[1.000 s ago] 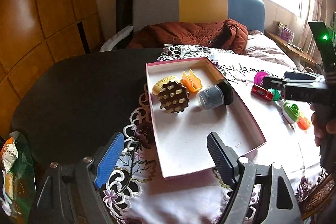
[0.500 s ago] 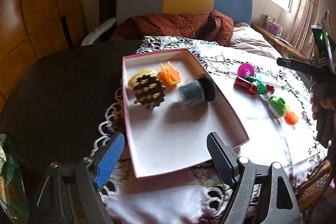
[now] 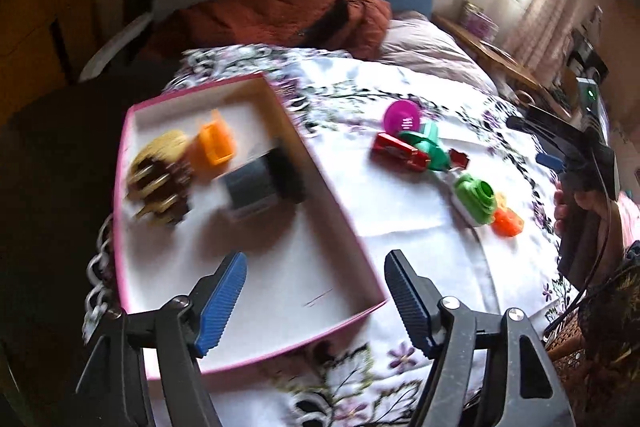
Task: Organize rigid objects
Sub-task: 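Move both tools from the tray back toward the pile of toys, then grasp the red metallic tube with the left tool while the right tool grasps the red K puzzle piece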
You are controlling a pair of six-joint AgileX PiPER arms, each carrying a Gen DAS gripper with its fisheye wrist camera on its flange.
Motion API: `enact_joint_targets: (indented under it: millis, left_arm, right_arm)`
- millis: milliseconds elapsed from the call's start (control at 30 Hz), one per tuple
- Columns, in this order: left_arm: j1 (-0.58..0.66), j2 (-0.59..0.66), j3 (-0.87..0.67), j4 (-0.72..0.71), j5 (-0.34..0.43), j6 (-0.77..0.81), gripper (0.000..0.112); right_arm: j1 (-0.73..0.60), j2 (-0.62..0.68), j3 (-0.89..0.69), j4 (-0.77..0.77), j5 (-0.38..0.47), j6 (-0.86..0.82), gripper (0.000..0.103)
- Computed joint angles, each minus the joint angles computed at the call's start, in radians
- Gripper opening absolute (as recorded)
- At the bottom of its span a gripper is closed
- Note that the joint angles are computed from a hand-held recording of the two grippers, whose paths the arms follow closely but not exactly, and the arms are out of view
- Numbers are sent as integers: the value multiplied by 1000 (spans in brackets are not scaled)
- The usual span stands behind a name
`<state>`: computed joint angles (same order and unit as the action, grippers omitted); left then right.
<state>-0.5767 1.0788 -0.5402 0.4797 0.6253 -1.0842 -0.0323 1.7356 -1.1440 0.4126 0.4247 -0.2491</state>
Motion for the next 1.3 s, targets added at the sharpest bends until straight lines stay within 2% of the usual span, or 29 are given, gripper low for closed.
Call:
enact_joint_targets:
  millis: [67,267,433,667,800,1000,1033,1067,1100,1200,1300]
  left_arm:
    - [-20,56,-42,23,-7,6,68]
    - [19,223,-170,-36,-64,155,59]
    - [38,383,-298,-59,-84,264,59]
    - [85,597,-461,-147,-123,427,83]
    - [113,698,-543,-219,-128,527,84]
    - [133,792,-632,-263,-132,589,87]
    - [135,812,-649,-260,-129,591,86]
    - [141,826,-657,-276,-136,608,78]
    - [151,832,-656,-308,-145,637,77]
    - [168,812,-610,-388,-199,699,76]
    - [155,752,-525,-337,-253,632,76]
  right_arm:
    - [-4,-7,13,30,-1,-34,97]
    - [-19,-12,15,99,16,-83,97]
    - [-38,-11,8,172,46,-139,97]
    - [-60,-9,4,247,70,-196,97]
    - [-70,-2,-4,271,85,-209,98]
    - [-79,5,-11,294,98,-220,99]
    - [-79,6,-12,293,99,-219,99]
    - [-79,7,-12,294,100,-221,99]
    - [-79,7,-12,294,99,-223,99]
    - [-75,9,-14,279,94,-213,99]
    - [-72,12,-16,274,95,-214,99]
